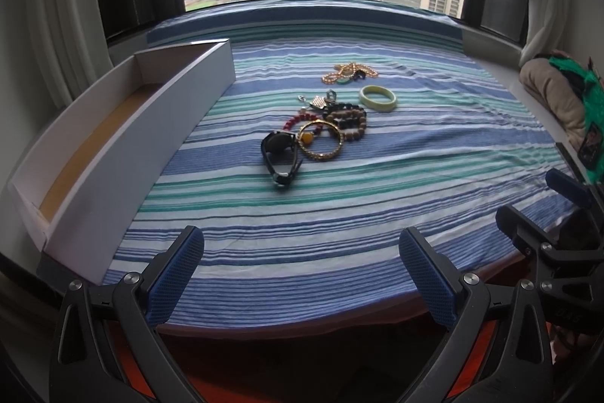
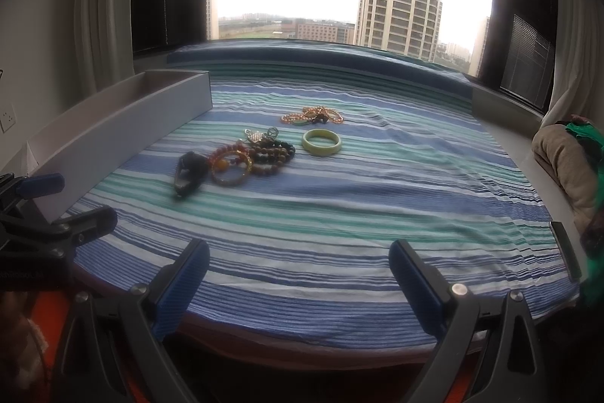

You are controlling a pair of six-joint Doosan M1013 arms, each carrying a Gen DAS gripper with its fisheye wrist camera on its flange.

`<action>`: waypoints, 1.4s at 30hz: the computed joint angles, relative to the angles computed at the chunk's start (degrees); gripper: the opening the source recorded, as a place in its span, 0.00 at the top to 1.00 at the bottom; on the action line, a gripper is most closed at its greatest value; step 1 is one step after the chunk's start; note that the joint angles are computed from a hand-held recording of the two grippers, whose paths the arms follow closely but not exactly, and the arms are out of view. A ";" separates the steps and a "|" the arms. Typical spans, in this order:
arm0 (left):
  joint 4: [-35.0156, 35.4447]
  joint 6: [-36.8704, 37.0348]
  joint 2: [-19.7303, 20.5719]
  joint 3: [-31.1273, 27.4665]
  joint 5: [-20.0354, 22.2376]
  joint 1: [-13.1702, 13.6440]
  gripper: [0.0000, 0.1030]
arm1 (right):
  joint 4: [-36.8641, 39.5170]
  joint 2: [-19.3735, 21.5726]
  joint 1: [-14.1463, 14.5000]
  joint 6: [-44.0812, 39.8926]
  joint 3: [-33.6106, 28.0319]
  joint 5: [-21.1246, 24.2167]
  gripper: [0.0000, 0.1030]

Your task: Organize jewelry

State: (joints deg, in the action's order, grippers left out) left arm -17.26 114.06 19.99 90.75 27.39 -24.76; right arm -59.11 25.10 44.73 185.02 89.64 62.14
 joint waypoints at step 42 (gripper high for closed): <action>0.89 -1.14 0.34 -0.13 0.66 -0.06 0.00 | 0.45 0.10 -0.13 -0.19 -0.16 -0.38 0.05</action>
